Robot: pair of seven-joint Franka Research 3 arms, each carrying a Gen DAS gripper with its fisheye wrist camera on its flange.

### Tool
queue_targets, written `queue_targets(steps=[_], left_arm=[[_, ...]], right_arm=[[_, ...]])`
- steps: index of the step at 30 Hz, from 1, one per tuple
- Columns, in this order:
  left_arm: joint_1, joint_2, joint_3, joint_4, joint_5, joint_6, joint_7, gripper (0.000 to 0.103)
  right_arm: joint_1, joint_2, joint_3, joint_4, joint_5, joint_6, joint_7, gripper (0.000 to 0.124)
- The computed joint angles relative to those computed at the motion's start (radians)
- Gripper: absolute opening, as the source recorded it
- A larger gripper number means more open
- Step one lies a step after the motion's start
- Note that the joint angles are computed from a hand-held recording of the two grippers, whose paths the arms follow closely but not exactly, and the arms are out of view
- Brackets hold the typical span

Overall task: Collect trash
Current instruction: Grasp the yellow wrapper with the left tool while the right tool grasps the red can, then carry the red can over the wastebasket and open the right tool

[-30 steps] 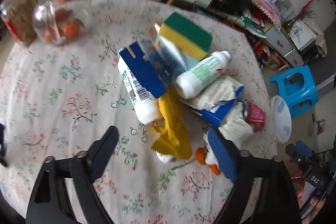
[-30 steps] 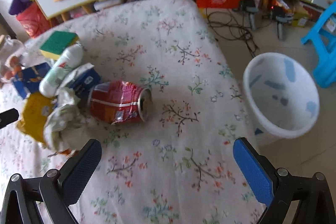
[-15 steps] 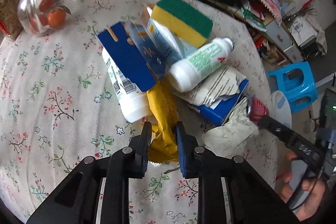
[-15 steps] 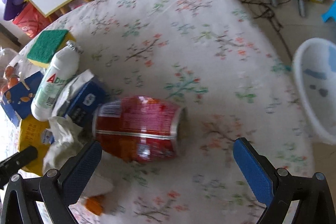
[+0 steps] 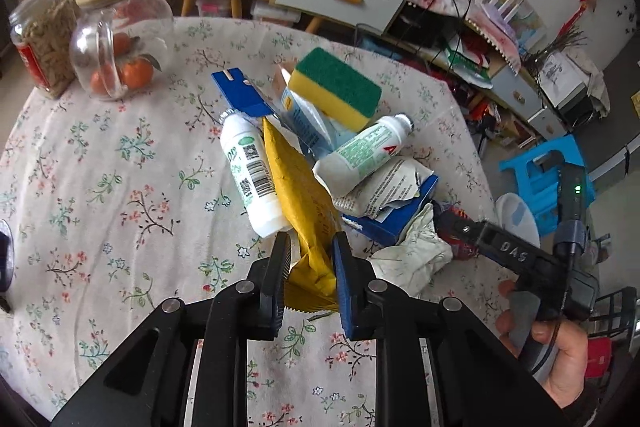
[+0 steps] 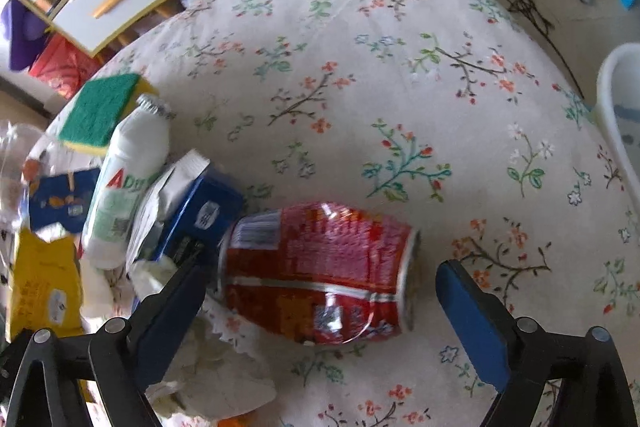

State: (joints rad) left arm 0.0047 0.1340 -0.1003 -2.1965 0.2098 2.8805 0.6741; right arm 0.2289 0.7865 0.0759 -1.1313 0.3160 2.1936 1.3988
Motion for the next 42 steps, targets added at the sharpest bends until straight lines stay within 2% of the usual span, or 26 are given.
queue_targets(steps=[5, 8, 14, 20, 29, 34, 42], left_arm=[[-0.007, -0.042, -0.004, -0.04, 0.016, 0.009, -0.01, 0.022], [-0.014, -0.055, -0.002, -0.051, 0.037, 0.011, -0.032, 0.021], [-0.018, -0.081, -0.004, -0.074, 0.06, 0.049, -0.065, 0.021], [-0.026, -0.091, 0.008, -0.064, 0.208, 0.079, -0.197, 0.021], [-0.054, -0.012, 0.02, 0.021, 0.319, 0.152, -0.286, 0.021], [-0.084, 0.068, 0.012, 0.116, 0.287, 0.158, -0.232, 0.021], [-0.132, 0.225, -0.032, 0.31, 0.199, 0.125, -0.073, 0.021]], right_arm=[[0.01, -0.007, -0.008, -0.026, -0.02, 0.026, -0.007, 0.085], [0.008, -0.02, -0.005, -0.048, -0.017, 0.045, -0.02, 0.083], [-0.006, -0.06, 0.001, -0.089, -0.002, 0.042, -0.044, 0.081], [-0.035, -0.112, -0.002, -0.138, 0.029, 0.07, -0.076, 0.081], [-0.099, -0.12, -0.043, -0.116, 0.048, 0.1, -0.022, 0.081], [-0.137, -0.073, -0.088, -0.047, 0.006, 0.111, 0.078, 0.081], [-0.202, 0.007, -0.106, 0.06, -0.043, 0.083, 0.179, 0.081]])
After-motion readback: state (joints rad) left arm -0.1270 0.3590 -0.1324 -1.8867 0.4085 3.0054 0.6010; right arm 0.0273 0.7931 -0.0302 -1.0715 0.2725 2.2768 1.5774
